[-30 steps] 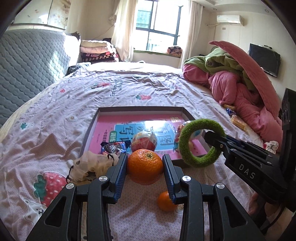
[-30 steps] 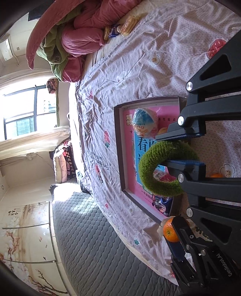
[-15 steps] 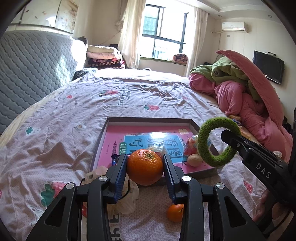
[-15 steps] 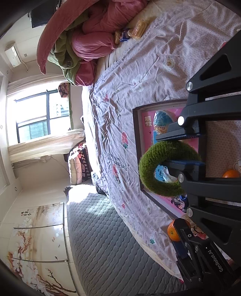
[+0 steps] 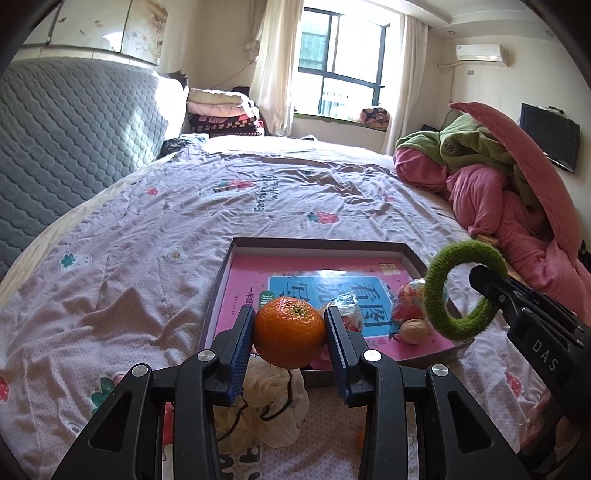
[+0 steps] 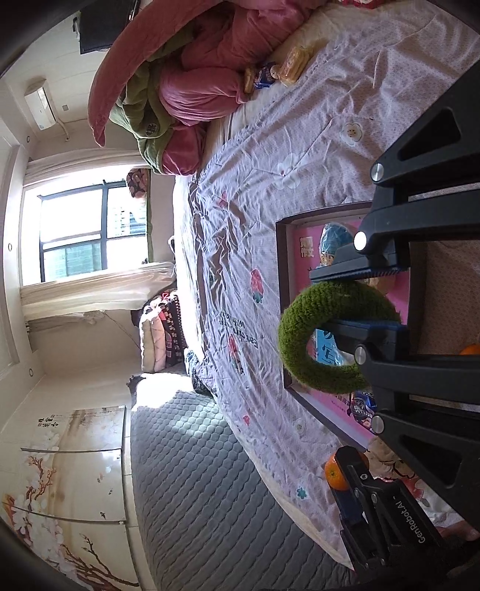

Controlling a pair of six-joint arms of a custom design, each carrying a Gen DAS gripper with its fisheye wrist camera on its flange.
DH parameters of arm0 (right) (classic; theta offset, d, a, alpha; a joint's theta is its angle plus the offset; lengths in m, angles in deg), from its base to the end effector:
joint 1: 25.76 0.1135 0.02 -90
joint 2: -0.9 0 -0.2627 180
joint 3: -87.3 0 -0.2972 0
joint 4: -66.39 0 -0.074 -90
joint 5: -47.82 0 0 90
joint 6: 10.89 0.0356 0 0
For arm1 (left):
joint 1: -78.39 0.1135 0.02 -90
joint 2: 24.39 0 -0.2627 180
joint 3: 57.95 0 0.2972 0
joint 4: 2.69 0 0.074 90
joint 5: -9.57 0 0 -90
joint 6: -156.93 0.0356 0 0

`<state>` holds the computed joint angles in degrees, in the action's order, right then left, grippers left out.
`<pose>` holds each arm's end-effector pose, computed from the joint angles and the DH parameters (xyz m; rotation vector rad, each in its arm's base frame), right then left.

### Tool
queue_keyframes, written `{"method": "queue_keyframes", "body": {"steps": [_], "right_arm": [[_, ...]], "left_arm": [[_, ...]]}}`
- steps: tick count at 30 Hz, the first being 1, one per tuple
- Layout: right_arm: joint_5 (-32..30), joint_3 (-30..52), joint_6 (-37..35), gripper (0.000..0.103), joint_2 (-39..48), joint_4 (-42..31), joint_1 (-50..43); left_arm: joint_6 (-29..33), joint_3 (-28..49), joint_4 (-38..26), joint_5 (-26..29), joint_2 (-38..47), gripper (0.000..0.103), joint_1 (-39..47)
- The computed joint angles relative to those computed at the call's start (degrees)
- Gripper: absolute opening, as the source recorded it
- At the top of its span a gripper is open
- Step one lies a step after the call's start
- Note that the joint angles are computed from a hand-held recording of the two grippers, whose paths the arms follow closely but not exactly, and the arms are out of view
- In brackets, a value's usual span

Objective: Organize objects
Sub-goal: 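Lift the orange and green ring and carry them toward the tray, then lower the orange into the tray with the left tool while the right tool lowers the green ring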

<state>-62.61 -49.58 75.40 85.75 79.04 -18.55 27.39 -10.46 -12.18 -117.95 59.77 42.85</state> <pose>0.3080 0.0515 0.1251 -0.4127 2.0269 0.4074 0.2587 -0.1582 0.1236 -0.3705 2.1486 0.0521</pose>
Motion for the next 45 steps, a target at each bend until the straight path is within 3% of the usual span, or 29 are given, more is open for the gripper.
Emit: {"method": "queue_keyframes", "body": {"steps": [30, 45], "right_arm": [[3.47, 4.4, 0.59, 0.018, 6.45, 2.1, 1.76], [5.48, 8.47, 1.07, 0.018, 12.87, 1.66, 3.48]], "left_arm": [[-0.46, 1.16, 1.53, 3.86, 2.8, 0.039, 8.56], [1.34, 4.61, 2.76, 7.34, 9.85, 0.039, 14.87]]}}
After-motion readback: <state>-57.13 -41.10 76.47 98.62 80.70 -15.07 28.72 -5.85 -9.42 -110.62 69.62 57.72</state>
